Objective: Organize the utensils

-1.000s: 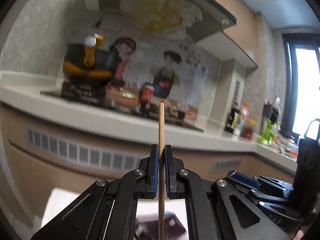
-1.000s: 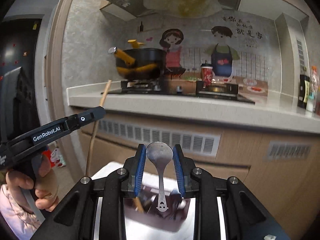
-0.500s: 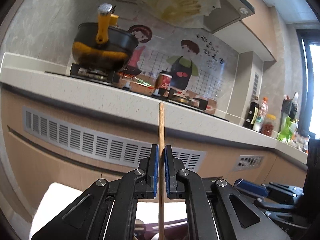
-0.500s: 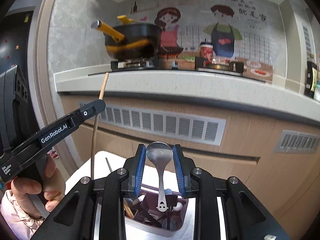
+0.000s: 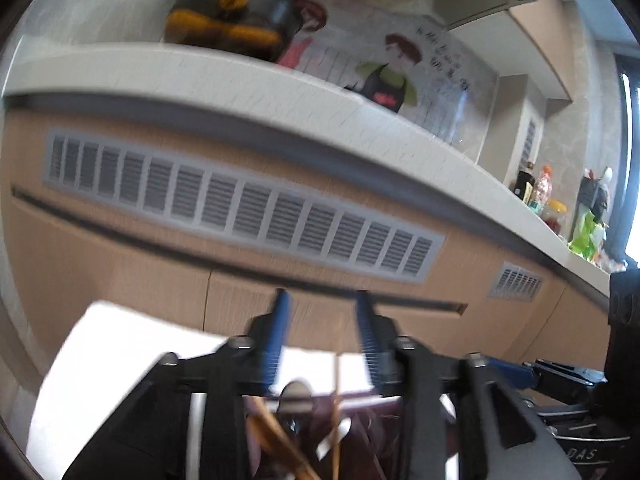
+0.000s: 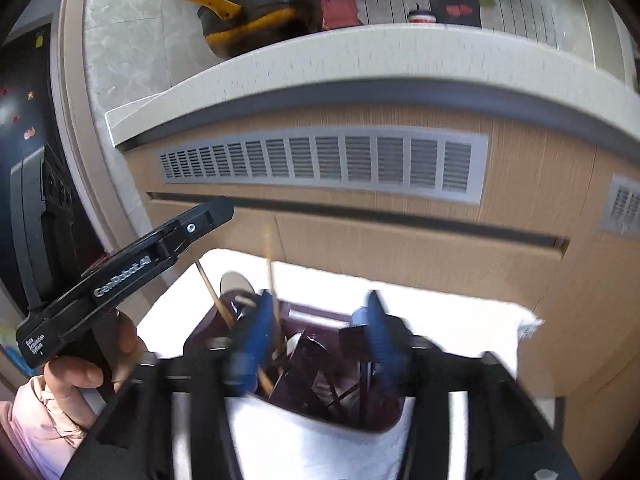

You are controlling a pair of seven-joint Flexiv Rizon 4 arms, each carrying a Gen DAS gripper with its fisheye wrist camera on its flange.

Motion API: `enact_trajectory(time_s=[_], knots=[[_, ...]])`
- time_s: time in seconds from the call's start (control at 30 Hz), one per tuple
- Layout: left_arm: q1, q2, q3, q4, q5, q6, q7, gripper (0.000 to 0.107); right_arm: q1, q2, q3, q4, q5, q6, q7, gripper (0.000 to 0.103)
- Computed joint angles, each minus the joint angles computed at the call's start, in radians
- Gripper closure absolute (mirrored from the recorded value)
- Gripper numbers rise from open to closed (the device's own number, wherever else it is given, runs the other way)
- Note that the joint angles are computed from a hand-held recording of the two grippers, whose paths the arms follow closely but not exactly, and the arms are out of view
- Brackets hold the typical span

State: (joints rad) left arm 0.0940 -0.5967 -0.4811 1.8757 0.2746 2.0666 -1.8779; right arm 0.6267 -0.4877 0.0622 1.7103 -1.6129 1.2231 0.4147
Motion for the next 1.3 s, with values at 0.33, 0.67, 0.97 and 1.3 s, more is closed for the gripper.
enact_trajectory(time_s=[0.33, 0.67, 0.97, 1.3], knots=[[0.218, 0.262, -0.159, 0.311, 0.031, -0.096, -0.069, 0.026, 0.054, 0.135, 0.067, 0.186, -0.037, -0.202, 0.209, 0.032], [-0.322, 0.491, 0.302, 0.640, -0.332, 0.036, 0.248, 0.004, 0.280, 0.165, 0.212, 0.251, 0.285, -0.750, 0.163, 0.000], [-0.520, 0.492, 0.381, 0.758, -0.530, 0.106, 0.295, 0.004, 0.330, 0.175, 0.233, 0.300, 0.380, -0.779, 0.235, 0.000], [-0.601, 0.497, 0.367, 0.777, -0.666, 0.152, 0.400, 0.004, 0.383, 0.166, 0.237, 0.271, 0.379, -0.898, 0.197, 0.000]])
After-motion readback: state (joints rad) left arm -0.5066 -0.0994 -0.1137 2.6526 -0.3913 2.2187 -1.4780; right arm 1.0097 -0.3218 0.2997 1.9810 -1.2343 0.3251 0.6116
